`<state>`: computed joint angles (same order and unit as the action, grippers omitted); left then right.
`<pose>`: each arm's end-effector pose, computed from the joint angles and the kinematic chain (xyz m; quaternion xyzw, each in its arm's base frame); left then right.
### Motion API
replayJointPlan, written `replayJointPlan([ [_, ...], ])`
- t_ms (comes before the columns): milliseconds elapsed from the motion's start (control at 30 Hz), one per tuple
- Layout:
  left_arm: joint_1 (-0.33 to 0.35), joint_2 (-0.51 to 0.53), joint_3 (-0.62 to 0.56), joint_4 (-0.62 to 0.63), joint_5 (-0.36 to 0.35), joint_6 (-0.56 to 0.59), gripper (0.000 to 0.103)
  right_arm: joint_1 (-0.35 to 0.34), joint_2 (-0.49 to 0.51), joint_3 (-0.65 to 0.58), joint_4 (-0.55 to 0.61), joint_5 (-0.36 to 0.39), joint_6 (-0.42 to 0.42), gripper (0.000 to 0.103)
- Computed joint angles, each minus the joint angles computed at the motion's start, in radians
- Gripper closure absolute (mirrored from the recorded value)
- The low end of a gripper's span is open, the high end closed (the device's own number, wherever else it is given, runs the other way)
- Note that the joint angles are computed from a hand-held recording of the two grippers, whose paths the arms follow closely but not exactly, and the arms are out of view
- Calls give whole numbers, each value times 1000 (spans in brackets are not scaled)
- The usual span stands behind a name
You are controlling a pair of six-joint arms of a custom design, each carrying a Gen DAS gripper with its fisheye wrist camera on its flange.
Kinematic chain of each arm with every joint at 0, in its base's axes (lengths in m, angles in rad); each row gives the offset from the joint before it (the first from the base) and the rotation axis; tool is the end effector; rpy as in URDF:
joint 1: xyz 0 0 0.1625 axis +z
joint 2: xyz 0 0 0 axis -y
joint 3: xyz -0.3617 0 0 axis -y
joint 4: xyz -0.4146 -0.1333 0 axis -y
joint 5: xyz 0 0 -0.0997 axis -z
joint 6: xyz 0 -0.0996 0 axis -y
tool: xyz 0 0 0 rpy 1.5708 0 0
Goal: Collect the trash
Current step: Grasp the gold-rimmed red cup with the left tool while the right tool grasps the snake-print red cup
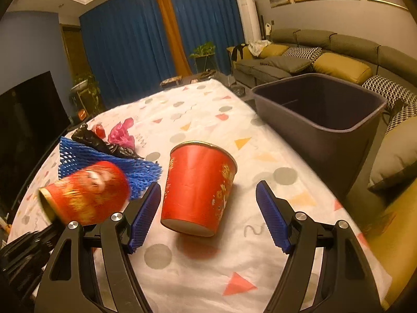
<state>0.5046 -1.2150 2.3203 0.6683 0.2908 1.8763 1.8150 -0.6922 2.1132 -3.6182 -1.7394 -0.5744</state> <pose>-0.0721 -0.3011 0.1232 -0.0192 0.8000 -0.5141 0.3087 0.2289 -0.4363 -0.0377 0.3535 -0.8800 0.2897 0.1295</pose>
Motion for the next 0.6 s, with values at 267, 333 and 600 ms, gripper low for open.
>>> replayJointPlan([
  [267,-119,-3,111,186,-16,-345,101,25,54,-66,104,-28,47,29],
  [333,-143,-9,139,225,-13,-419,101,30,61,-76,124,-24,55,29],
  [600,-129,-49,149,193,-18,-369,101,36,67,-87,157,-31,57,43],
])
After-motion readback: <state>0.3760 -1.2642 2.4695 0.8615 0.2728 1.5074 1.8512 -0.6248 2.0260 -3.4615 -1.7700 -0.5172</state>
